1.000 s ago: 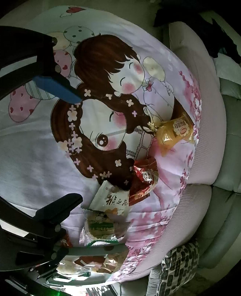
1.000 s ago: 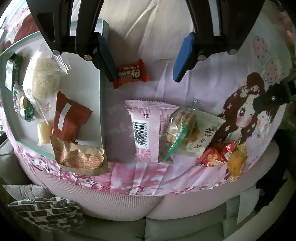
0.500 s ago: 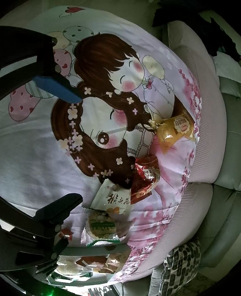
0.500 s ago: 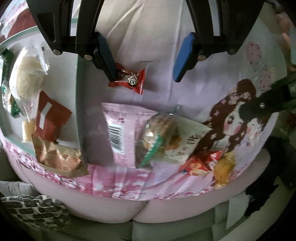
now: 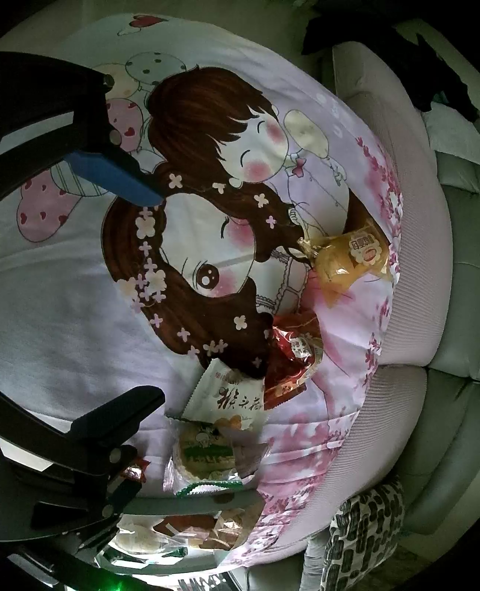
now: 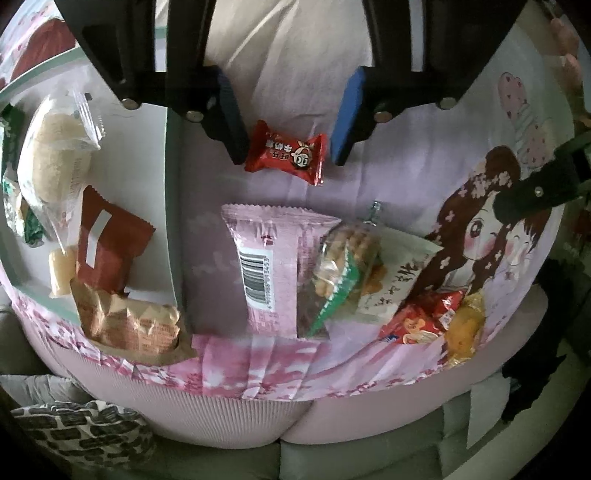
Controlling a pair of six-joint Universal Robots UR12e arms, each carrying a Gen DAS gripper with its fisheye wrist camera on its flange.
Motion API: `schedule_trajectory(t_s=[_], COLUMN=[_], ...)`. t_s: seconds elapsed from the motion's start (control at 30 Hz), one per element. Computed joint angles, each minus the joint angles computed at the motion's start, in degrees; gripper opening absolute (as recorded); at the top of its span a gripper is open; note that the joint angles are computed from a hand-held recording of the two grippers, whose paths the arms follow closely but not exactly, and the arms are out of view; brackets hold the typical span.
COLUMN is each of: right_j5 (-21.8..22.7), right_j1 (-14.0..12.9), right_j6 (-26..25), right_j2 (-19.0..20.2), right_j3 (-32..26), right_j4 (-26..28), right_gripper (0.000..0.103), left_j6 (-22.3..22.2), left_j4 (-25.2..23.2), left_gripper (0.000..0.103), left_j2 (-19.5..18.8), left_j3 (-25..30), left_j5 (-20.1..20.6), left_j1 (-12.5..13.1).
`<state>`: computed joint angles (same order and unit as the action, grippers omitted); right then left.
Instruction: Organize snacks
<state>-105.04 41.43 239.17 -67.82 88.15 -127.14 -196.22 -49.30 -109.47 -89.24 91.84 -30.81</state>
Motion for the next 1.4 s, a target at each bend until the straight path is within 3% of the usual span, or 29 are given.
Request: schedule_trajectory(t_s=[0.23,0.53,0.9,1.2,1.4], right_j5=[-0.28,-0.54,-1.60,-6.30,-9.15], right_j1=[-0.05,0.10,0.12,0.42,0.38], right_j6=[-0.33,-1.29,-1.04,1.14,3.80], right_j2=[0.06,0.69,-0.33,-1.91,-3.54], right_j3=[-0.12,-0.95,0.28,1.08,2.42], right_j4=[0.15,1.26,-2.09,-3.59,-4.36], right_gripper=[0.036,0.032,0.030,0.030,0.030], left_j6=[-0.05,-0.15,-1.66,-3.90,-6.65], left_j4=[-0.15,-0.64,0.53,4.16,8.64], left_gripper=[0.098,0.098,0.098,0.098,0.098], left_j2=[-0.08,-0.40,-0.19,-0.85,-2.38], left_j3=[-0.03,0.14,-0.31,-0.13,0.39], left_j5=[0.10,-0.14,-1.95,-6.95,-16.26], left_j1=[0.06,0.10,0.52,0.52,0.86])
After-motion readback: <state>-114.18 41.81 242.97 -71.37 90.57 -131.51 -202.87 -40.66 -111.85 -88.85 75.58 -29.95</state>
